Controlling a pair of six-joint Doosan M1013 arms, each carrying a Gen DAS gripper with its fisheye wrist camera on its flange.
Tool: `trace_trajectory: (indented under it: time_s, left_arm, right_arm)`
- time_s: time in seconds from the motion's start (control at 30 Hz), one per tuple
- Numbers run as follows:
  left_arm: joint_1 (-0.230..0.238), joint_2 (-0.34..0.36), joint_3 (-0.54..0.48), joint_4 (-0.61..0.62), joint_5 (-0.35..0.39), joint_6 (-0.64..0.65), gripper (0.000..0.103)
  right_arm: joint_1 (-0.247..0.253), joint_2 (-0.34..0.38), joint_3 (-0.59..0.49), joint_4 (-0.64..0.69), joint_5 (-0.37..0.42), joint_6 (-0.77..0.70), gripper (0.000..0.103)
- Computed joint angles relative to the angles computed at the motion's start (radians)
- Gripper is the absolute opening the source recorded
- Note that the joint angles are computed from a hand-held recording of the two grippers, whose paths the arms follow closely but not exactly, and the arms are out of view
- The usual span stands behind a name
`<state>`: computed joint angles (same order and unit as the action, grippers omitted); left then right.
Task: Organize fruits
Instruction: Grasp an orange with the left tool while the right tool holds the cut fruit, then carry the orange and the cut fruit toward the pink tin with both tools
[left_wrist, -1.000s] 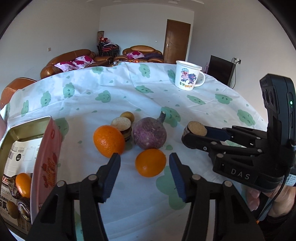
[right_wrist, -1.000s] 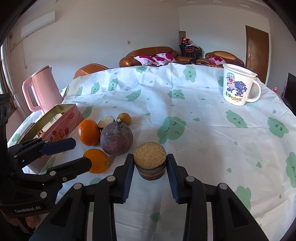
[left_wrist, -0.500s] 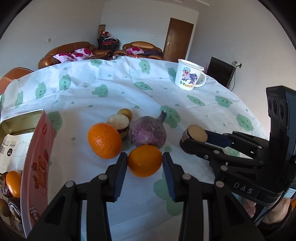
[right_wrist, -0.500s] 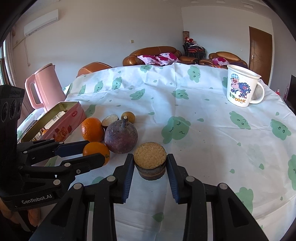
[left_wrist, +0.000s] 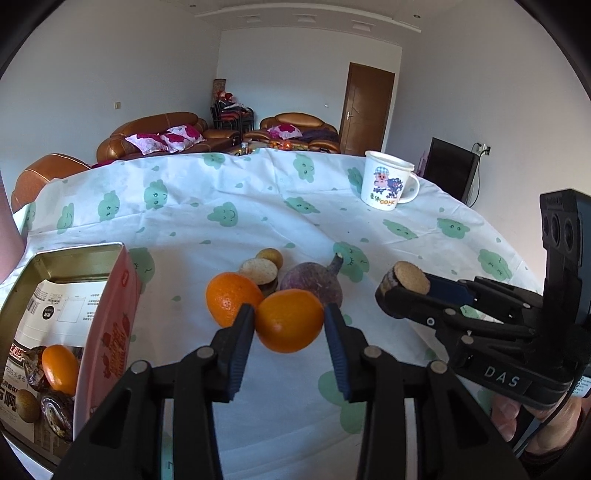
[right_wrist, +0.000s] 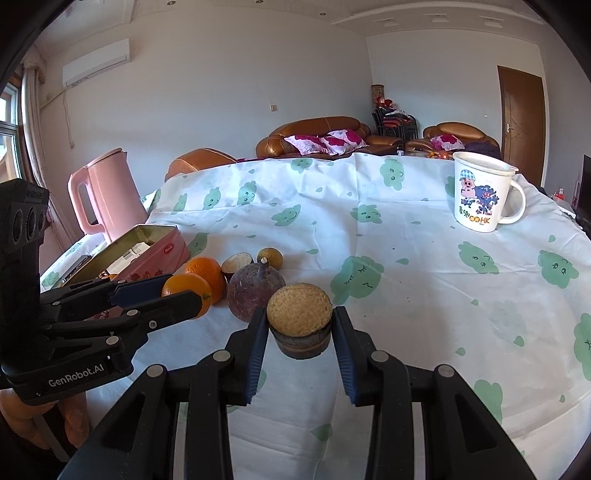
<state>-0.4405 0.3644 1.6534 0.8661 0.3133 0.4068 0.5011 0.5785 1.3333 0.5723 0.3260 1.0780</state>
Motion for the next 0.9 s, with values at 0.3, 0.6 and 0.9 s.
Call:
trace_trajectory:
  time_s: [0.3, 0.6, 0.9]
  left_arm:
    - [-0.012, -0.011, 0.021, 0.209, 0.017, -0.207, 0.040]
    - [-0.019, -0.020, 0.039, 0.357, 0.028, -0.354, 0.040]
    - [-0.028, -0.028, 0.053, 0.481, 0.048, -0.470, 0.040]
  right_arm:
    - [0.002, -0.016, 0.033, 0.132, -0.059, -0.144, 0.037]
    - [0.006, -0.027, 0.057, 0.231, -0.106, -0.262, 0.037]
    - [0.005, -0.035, 0.074, 0.352, -0.127, -0.385, 0.037]
